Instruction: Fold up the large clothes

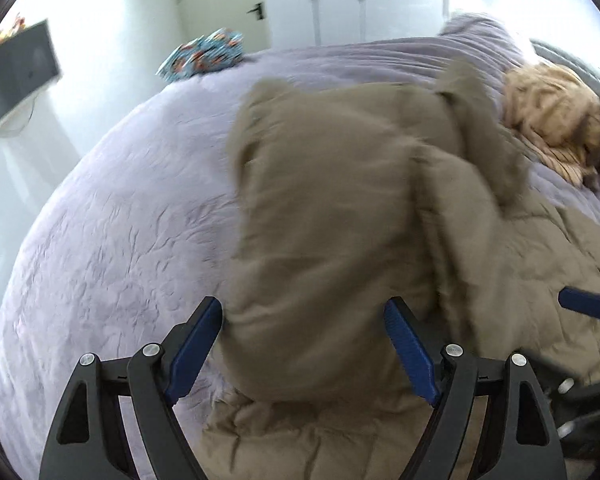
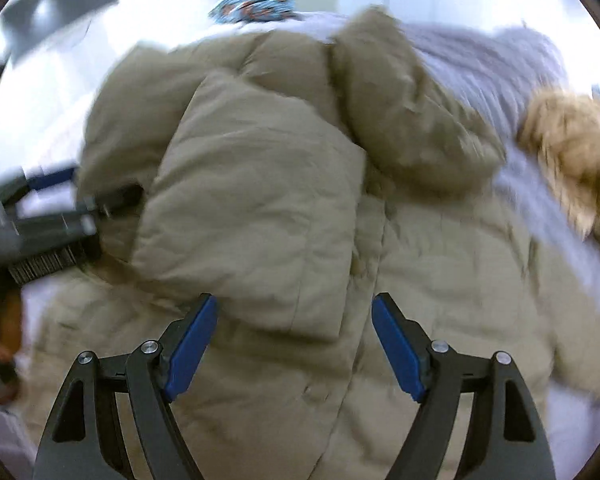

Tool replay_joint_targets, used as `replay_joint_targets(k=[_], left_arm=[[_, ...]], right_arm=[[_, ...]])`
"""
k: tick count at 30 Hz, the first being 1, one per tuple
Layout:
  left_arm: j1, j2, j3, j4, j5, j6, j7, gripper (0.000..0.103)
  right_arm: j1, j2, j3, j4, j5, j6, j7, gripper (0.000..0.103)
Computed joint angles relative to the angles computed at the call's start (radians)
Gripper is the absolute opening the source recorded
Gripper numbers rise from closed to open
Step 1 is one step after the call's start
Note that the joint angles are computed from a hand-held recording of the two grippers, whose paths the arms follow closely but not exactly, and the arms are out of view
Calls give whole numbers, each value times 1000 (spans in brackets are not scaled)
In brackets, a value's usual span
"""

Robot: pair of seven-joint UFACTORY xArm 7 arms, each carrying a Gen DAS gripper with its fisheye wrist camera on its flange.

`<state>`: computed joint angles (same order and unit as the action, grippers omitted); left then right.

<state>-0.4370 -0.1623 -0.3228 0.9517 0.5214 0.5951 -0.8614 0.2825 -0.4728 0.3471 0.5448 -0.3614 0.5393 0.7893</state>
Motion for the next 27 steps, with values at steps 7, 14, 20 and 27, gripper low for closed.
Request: replay_joint_targets(k=[7,14,20,27], left_arm=[[30,28,52,-8,-91,-25,40,84],[33,69,62,23,-61,-52,63,84],[34,73,88,21,-161,-84,128,84],[51,48,101,-1,-273,-110,198,84]], right_arm=[[-111,-47,-25,-43,-49,-40,291,80],[-29,-216,-196,-133,193,-18,108,80],[72,-145,-134,-88,339,-160,36,82],[-147,73,244,88,-64,53,272,82]])
